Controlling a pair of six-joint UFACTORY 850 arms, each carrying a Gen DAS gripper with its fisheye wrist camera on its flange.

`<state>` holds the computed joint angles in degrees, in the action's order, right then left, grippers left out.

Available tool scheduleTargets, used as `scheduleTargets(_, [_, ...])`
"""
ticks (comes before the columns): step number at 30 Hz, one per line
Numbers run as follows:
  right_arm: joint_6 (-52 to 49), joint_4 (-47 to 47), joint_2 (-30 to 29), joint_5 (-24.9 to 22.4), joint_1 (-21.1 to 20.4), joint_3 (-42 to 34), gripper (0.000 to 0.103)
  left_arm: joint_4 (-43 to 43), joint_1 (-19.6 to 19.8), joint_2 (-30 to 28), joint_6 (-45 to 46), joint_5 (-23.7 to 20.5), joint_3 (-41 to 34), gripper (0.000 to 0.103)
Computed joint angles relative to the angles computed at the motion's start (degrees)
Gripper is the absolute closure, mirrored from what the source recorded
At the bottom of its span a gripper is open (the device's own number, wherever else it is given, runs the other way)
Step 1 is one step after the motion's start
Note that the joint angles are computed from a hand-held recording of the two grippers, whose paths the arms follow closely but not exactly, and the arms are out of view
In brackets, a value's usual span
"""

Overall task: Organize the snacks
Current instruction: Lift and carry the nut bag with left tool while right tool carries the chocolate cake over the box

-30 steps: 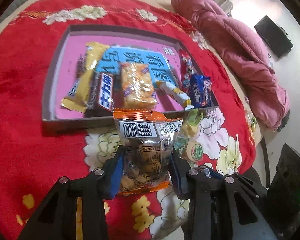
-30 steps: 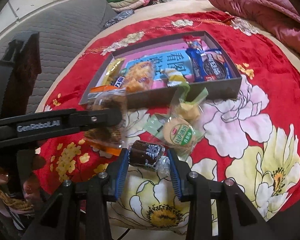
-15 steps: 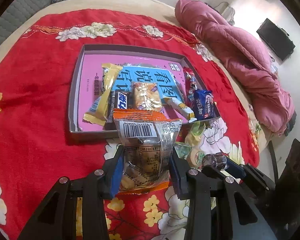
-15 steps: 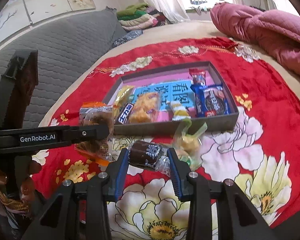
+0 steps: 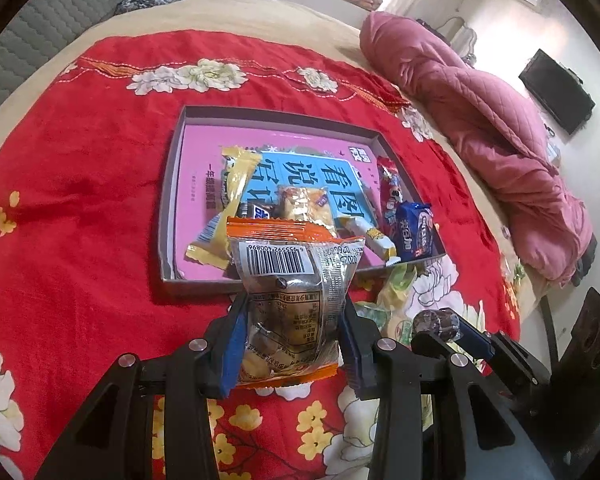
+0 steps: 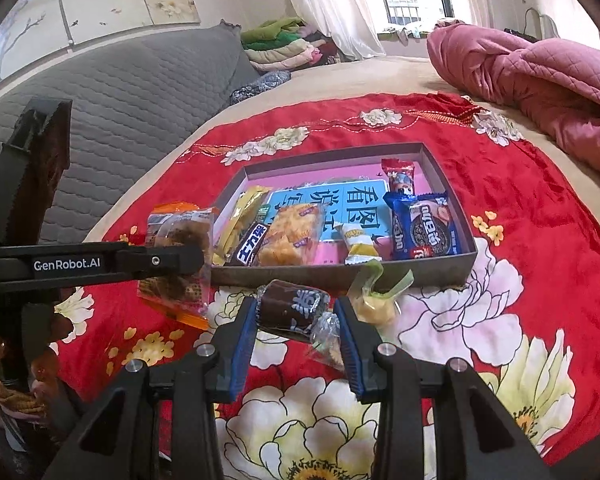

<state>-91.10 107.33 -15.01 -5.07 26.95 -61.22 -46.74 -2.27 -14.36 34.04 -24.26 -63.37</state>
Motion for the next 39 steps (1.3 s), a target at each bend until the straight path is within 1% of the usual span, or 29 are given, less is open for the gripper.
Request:
scheduleTargets(6, [-8.29, 7.88, -0.26, 0.04, -0.09, -0.35, 0.064, 0.40, -0.15, 0.19, -0.45, 0.87, -0.10, 0.061])
scheduleTargets(8, [-12.51, 12.12, -0.35, 0.09, -0.15, -0.44, 0.064, 0.53, -0.20, 0.28, -0.62, 1.22, -0.10, 0.061])
scheduleTargets(17, [-20.18, 19.98, -0.64, 0.49, -0.53, -0.74, 0.064, 0.37, -0.45, 0.35, -0.38, 1.90, -0.45, 0.061])
scheduleTargets(21, [-20.03, 19.64, -0.84, 0.53, -0.60, -0.96, 0.064, 0.26, -0.62, 0.30, -0.22, 2.01, -0.58, 0.061])
scheduleTargets(23, [-22.44, 22.07, -0.79, 0.60, -0.59, -0.91, 0.064, 0.33, -0.66, 0.12, -0.23, 1.99, -0.76, 0.061])
scheduleTargets(27, [-23.83, 23.19, -1.28, 0.48, -0.84, -1.53, 0.064, 0.28, -0.70, 0.03, -0.34, 2.12, -0.85, 0.061])
scheduleTargets(30, [-22.88, 22.00, -1.75, 0.21, -1.03, -2.00, 0.064, 0.56, -0.88, -0.44, -0.60, 2.30, -1.36, 0.061])
scheduleTargets(35, [-16.62, 15.40, -2.79, -0.14, -1.32, -3.12, 0.064, 0.85, -1.10, -1.38, -0.93, 2.42, -2.34, 0.061])
scheduleTargets(37, [-17.21, 15.70, -3.15, -0.09, -1.31, -3.57, 0.064, 0.81, -1.12, -1.68, -1.02, 2.50, -2.66, 0.061])
scheduleTargets(39, [-20.70, 18.82, -3.61, 0.16, -1.16, -4.08, 0.064, 0.60, -1.07, -2.04, -0.91, 2.60, -3.05, 0.061])
